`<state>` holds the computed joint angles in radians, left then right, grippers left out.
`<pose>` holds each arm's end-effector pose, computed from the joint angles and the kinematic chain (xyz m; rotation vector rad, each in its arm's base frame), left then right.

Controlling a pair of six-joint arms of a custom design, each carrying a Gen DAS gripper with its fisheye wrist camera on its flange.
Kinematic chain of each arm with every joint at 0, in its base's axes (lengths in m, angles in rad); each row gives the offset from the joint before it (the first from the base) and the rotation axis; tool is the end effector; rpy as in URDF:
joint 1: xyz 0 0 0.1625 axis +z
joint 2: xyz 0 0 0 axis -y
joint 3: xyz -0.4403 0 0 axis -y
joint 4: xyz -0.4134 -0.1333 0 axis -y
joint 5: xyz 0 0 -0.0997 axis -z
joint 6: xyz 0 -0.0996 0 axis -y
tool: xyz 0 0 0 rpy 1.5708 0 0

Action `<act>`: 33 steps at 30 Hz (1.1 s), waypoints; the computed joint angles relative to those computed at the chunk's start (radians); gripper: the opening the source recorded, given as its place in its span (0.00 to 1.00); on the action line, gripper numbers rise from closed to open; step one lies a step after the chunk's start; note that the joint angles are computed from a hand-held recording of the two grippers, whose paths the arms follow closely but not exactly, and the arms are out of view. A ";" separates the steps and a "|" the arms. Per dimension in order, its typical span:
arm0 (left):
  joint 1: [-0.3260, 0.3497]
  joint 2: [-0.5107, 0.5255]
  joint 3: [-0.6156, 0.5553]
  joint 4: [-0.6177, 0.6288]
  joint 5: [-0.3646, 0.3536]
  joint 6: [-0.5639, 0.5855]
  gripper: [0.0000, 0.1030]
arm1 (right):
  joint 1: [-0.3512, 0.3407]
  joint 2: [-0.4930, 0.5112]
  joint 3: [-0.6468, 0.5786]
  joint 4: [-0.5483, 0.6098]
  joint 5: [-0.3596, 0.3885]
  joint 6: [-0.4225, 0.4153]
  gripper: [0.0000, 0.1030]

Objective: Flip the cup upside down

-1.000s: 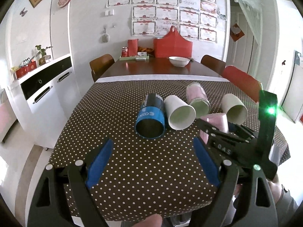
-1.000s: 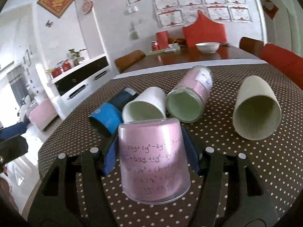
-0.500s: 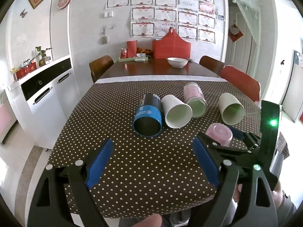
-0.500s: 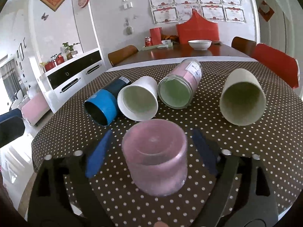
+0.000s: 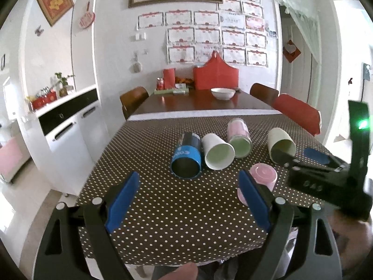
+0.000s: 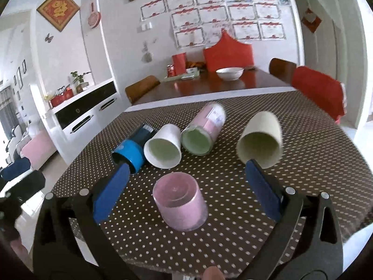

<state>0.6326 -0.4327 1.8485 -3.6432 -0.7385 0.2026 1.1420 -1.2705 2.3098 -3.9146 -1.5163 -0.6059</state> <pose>-0.3482 -0.5119 -0.0536 0.9737 2.1746 -1.1233 -0.0659 -0.4778 0.2967 0.2324 -2.1164 1.4417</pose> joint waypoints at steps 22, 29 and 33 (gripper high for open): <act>-0.104 -0.081 0.141 -0.128 0.087 -0.028 0.93 | 0.101 -0.137 0.222 -0.278 -0.153 0.018 0.94; -0.138 -0.106 0.178 -0.179 0.111 -0.006 0.93 | 0.132 -0.105 0.246 -0.375 -0.175 -0.011 0.94; -0.154 -0.117 0.195 -0.200 0.131 0.002 0.93 | 0.145 -0.080 0.251 -0.410 -0.188 -0.024 0.94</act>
<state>0.4790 -0.5502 2.0436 -3.8436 -0.6076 0.2048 1.2870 -1.3506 2.5607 -4.3246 -1.7039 -0.6298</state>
